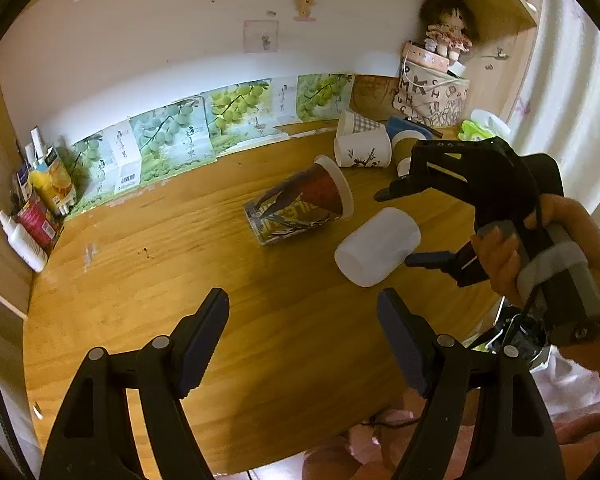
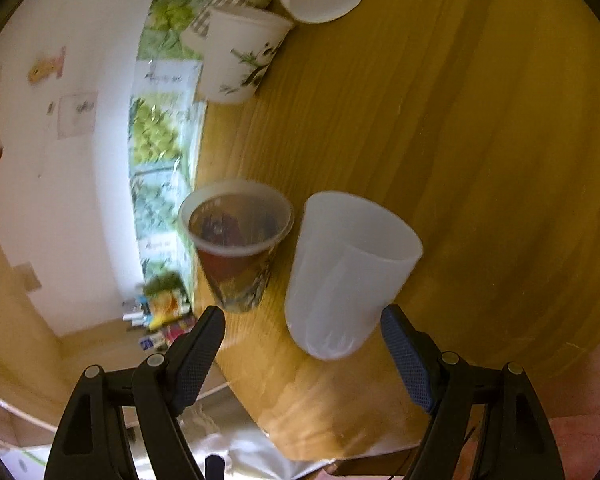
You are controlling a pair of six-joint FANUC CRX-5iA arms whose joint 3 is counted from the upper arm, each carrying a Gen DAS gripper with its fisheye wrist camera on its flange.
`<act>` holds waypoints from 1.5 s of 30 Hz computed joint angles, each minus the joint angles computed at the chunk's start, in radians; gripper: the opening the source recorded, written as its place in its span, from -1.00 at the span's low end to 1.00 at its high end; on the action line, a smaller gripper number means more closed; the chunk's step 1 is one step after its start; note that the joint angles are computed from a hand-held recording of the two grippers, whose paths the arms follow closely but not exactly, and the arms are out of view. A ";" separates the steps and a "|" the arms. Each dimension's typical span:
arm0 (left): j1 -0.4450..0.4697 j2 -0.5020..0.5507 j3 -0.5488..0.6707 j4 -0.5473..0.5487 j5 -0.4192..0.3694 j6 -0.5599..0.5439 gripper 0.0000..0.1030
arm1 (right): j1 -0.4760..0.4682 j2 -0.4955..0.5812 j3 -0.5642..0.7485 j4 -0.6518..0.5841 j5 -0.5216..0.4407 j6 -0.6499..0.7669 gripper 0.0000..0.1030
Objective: Flip cup upright
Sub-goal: 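Move the right gripper over the lying white cup while the left gripper withdraws, then close the right gripper around the body of the white cup, then rotate the white cup rim-up with the right gripper and set it on the desk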
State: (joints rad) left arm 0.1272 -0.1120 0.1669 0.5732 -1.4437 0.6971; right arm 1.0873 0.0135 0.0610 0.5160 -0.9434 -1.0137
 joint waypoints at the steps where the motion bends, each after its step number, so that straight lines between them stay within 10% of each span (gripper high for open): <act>1: 0.000 0.008 0.009 -0.004 -0.003 -0.005 0.54 | 0.000 0.005 0.007 -0.006 -0.013 -0.006 0.57; 27: -0.034 0.112 0.134 -0.047 -0.055 -0.025 0.54 | -0.067 0.178 0.326 -0.255 -0.333 0.324 0.27; 45: -0.075 0.062 0.110 -0.076 -0.028 0.072 0.54 | 0.011 0.083 0.150 -0.027 -0.184 0.386 0.25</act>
